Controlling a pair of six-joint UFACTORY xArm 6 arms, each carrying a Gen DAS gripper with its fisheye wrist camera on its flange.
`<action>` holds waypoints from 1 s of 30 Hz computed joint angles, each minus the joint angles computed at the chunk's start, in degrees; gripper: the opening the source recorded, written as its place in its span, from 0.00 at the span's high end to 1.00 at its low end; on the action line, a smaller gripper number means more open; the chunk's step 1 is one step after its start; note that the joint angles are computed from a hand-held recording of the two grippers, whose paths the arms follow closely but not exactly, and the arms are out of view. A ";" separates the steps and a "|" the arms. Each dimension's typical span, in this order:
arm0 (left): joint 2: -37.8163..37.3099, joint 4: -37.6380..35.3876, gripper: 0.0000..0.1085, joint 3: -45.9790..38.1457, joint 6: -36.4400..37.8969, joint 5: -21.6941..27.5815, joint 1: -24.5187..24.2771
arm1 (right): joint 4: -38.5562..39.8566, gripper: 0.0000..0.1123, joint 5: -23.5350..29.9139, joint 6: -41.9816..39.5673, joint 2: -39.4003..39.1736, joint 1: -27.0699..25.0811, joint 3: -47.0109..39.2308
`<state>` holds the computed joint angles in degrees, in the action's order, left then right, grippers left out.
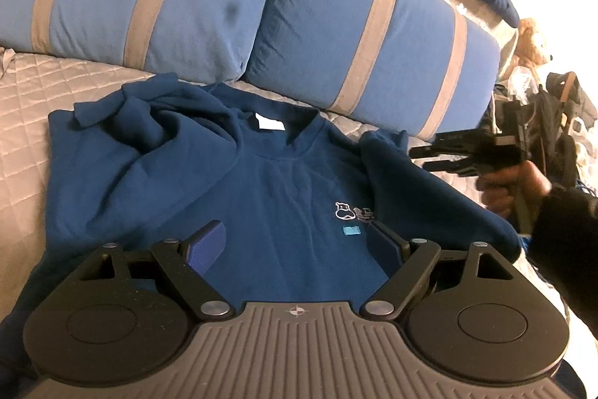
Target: Fold clothes
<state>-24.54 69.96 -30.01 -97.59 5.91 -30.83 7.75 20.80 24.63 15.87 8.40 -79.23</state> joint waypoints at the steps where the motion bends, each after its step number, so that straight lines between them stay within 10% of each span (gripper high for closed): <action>1: 0.14 -0.11 0.23 -0.06 0.19 -0.19 0.07 | 0.73 0.45 0.17 -0.21 1.00 -0.05 -0.89; 4: 0.35 -0.52 0.23 -0.11 0.66 -0.44 0.17 | 4.12 0.46 0.22 -2.13 3.15 0.03 -2.61; 7: 0.44 -0.62 0.23 -0.09 0.81 -0.73 0.34 | 7.37 0.81 -0.53 -4.09 4.47 0.09 -3.33; 10: 0.52 -0.91 0.23 -0.05 1.13 -0.78 0.31 | 2.57 0.91 -3.27 -0.44 3.01 0.10 -1.52; 22: -0.28 2.22 0.23 -0.11 -1.14 0.51 -0.64 | -55.46 0.94 -3.84 43.03 -24.48 -7.97 13.31; 30: -0.57 6.71 0.23 -0.88 -3.79 1.85 -2.00 | -76.72 0.94 17.84 61.66 -55.49 -11.85 32.25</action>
<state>-25.11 76.67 -30.89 -101.38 7.77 -32.82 -68.97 38.64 86.29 -39.62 -3.45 -46.98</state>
